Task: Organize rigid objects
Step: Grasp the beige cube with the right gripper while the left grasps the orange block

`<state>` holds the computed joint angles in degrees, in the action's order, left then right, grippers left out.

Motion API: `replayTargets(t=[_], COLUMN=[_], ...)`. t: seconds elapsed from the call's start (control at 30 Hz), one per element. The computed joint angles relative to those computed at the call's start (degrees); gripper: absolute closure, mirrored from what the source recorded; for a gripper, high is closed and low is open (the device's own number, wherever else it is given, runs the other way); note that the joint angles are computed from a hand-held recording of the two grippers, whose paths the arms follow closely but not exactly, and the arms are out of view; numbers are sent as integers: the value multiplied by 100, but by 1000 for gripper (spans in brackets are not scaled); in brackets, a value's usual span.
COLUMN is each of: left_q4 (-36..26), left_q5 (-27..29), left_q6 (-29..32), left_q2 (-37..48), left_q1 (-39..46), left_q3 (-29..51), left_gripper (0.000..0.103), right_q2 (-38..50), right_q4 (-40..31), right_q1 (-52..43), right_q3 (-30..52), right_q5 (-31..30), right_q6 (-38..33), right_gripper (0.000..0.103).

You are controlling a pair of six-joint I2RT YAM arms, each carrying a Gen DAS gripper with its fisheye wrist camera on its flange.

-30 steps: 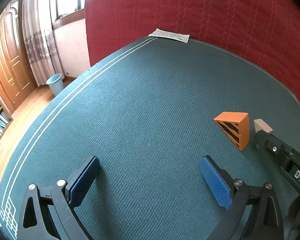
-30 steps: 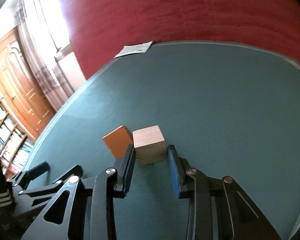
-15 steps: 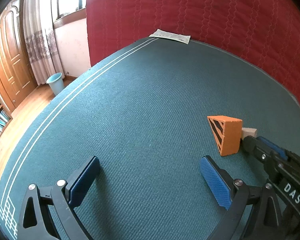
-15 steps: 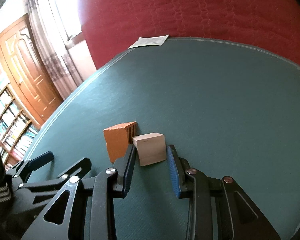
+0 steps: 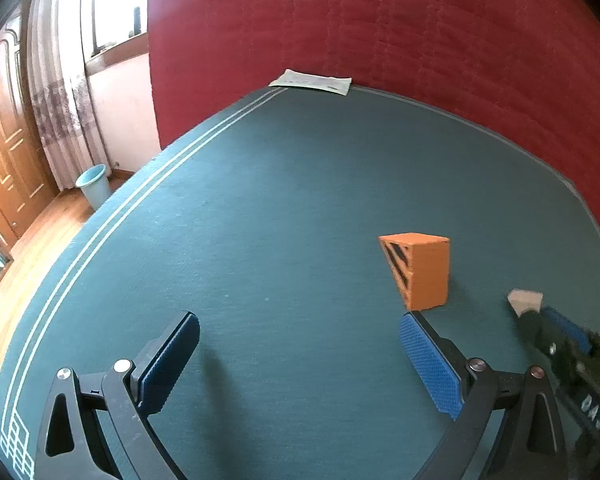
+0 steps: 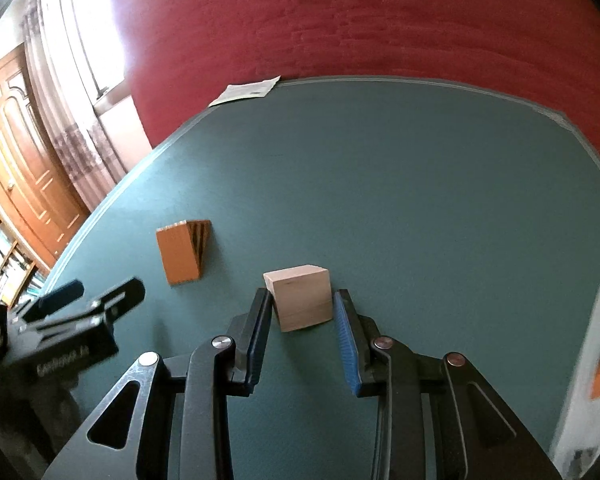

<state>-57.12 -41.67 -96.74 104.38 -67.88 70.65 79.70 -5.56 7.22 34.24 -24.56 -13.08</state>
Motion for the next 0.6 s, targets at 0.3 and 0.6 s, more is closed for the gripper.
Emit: replayTargets(t=[0.3, 0.6], left_q4=[0, 430], left_q5=[3, 134], left_q6=[498, 833], left_q2=[559, 744], left_q1=[226, 627], left_q3=[970, 1139], left_gripper=[7, 36], right_q2=[-189, -235], right_q4=[-119, -124], right_q1=[-333, -413], right_q3=[-150, -214], right_q5=[-259, -324], right_q6=[-110, -147], right_gripper=[70, 70])
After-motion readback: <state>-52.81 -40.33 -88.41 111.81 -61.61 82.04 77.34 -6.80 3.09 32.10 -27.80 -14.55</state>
